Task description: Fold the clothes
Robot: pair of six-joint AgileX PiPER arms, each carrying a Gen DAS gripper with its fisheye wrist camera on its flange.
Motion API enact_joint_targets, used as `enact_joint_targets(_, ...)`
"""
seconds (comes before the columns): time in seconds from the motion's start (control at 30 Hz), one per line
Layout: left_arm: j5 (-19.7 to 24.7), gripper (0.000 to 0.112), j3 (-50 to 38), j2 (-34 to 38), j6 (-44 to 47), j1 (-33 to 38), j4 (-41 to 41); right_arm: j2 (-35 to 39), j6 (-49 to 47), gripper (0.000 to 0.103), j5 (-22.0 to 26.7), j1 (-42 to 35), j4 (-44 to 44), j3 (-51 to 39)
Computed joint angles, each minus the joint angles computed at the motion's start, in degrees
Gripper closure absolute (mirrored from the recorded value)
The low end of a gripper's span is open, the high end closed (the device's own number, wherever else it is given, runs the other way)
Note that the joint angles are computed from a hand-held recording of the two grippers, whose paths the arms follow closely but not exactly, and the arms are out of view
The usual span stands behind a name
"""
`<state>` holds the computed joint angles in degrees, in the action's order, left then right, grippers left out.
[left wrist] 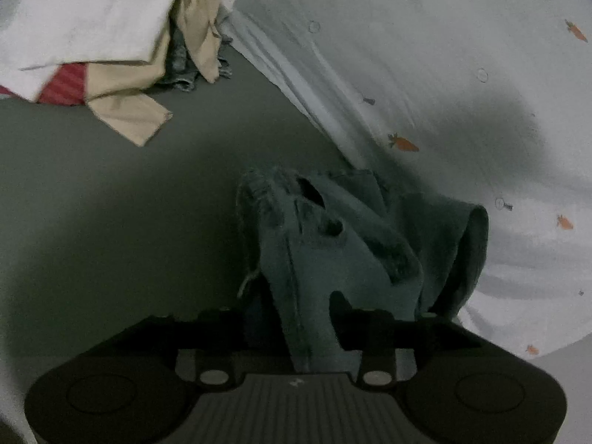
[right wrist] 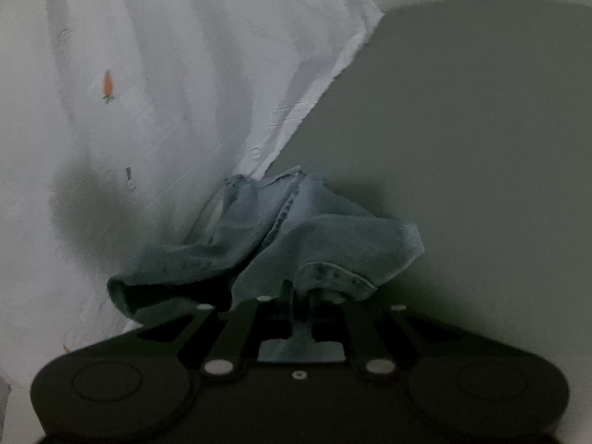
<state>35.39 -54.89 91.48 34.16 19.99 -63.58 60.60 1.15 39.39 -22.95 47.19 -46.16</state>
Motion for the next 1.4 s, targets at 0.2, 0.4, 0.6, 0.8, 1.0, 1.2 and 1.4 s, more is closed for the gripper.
enact_joint_targets(0.2, -0.89, 0.053, -14.08, 12.57, -8.93, -2.60, 9.26, -0.92, 12.02, 0.073, -1.16, 4.46, -10.09, -1.20)
enact_joint_targets(0.4, 4.12, 0.050, -24.55, 22.98, -11.95, 0.20, 7.05, 1.78, 24.12, 0.053, -2.60, 9.71, -18.28, -3.64)
enact_joint_targets(0.6, 10.04, 0.073, -33.09, 31.72, -13.12, 0.10, 3.04, 7.92, 33.60, 0.071, -3.74, 17.91, -31.34, -7.30)
enact_joint_targets(0.8, 4.89, 0.099, -38.99, 28.57, -11.27, -4.37, 6.58, 11.72, 27.51, 0.096, -7.63, 17.69, -32.39, -15.83)
enact_joint_targets(1.0, -0.30, 0.100, -46.74, 18.50, -6.74, -7.69, 10.52, 19.28, 1.06, 0.097, -8.72, 15.41, -16.42, -40.22)
enact_joint_targets(1.2, -4.07, 0.100, -27.10, -4.68, 12.15, 2.20, -7.11, 16.08, -10.66, 0.097, -10.19, 19.81, -16.90, -49.97)
enact_joint_targets(1.4, -5.33, 0.094, 1.95, -24.69, 5.95, 14.65, 8.52, 11.12, -5.68, 0.090, -0.22, 21.20, -23.55, -40.40)
